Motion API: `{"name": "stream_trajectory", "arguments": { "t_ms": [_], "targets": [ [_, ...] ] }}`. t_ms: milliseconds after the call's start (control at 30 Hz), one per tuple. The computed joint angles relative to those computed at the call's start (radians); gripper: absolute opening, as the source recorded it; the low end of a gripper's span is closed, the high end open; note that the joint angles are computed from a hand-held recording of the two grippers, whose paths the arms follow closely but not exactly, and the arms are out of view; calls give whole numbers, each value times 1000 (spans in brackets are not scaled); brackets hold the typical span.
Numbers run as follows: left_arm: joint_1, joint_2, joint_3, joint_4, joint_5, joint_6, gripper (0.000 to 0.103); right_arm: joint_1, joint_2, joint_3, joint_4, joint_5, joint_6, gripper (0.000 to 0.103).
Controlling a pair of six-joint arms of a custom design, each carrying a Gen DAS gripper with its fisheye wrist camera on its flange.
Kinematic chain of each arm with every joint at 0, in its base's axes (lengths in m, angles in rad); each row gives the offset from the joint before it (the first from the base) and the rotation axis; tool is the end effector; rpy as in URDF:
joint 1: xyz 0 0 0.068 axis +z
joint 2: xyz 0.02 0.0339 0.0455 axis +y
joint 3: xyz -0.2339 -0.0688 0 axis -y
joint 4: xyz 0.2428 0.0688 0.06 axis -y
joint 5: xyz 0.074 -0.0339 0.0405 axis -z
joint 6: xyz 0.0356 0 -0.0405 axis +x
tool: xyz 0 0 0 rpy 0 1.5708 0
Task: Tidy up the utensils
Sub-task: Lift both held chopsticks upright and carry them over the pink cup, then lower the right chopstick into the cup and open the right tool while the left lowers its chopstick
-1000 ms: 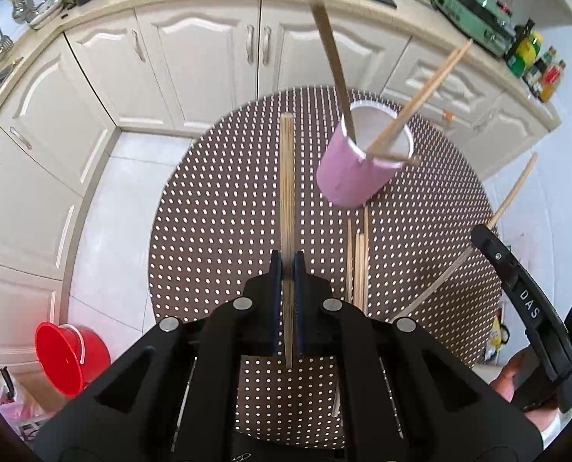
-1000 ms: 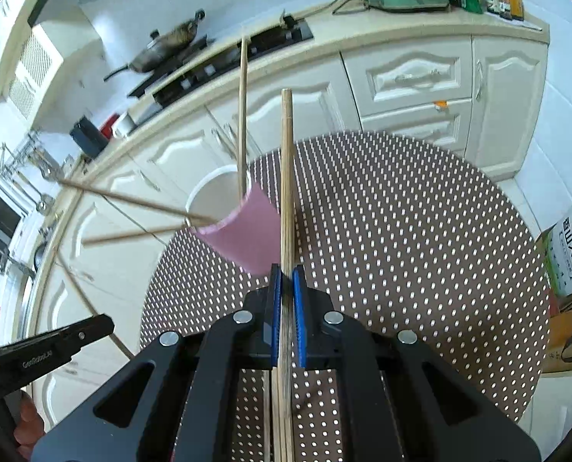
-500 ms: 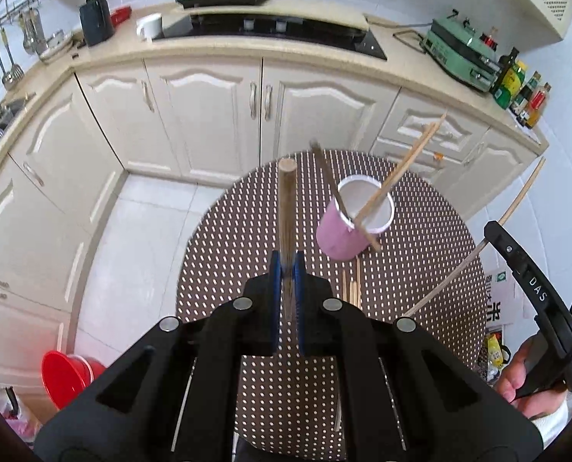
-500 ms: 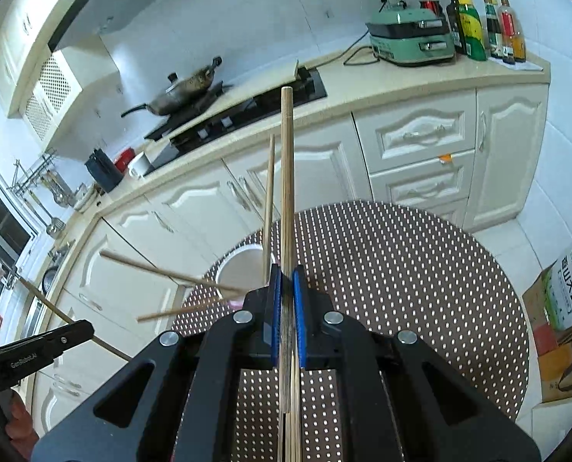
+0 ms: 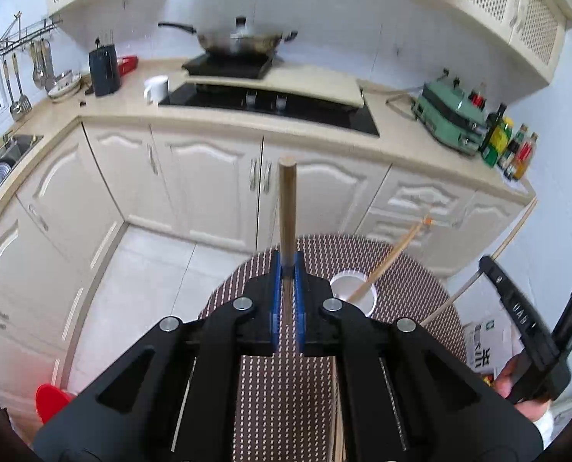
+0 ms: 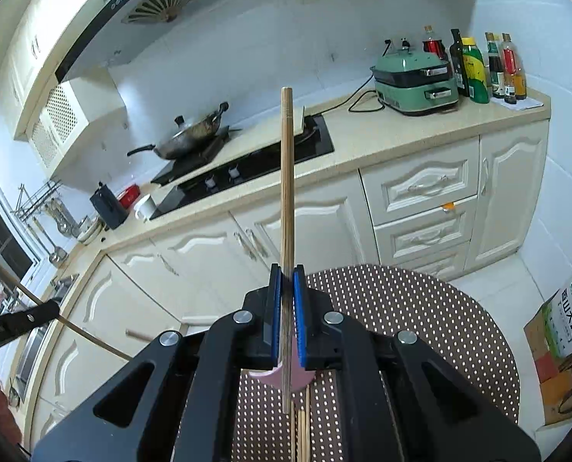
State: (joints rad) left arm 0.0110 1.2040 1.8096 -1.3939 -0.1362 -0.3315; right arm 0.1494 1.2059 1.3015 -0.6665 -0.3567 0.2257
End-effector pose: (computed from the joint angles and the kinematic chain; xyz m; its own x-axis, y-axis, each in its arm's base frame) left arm 0.1786 0.0068 0.4419 -0.6358 -0.3295 -0.6980 -0.3316 0.9332 -0.1384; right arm 0.2581 0.0514 0.3569 -0.6171 0.1192 -0.7778 -0.2995 0.8785 0.3722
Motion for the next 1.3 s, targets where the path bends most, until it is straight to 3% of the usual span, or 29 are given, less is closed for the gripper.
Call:
{"name": "stream_trajectory", "arguments": {
  "t_ms": [200, 433, 733, 1300],
  "targets": [
    [26, 121, 169, 4, 68, -4, 6, 34, 57, 54, 45, 28, 36, 5],
    [-54, 230, 263, 21, 47, 9, 6, 75, 127, 87, 98, 59, 73, 5],
    [-56, 309, 146, 94, 126, 3, 6, 131, 169, 35, 146, 149, 80, 5],
    [-69, 422, -15, 168, 121, 44, 7, 162, 237, -43, 177, 163, 120, 5]
  ]
}}
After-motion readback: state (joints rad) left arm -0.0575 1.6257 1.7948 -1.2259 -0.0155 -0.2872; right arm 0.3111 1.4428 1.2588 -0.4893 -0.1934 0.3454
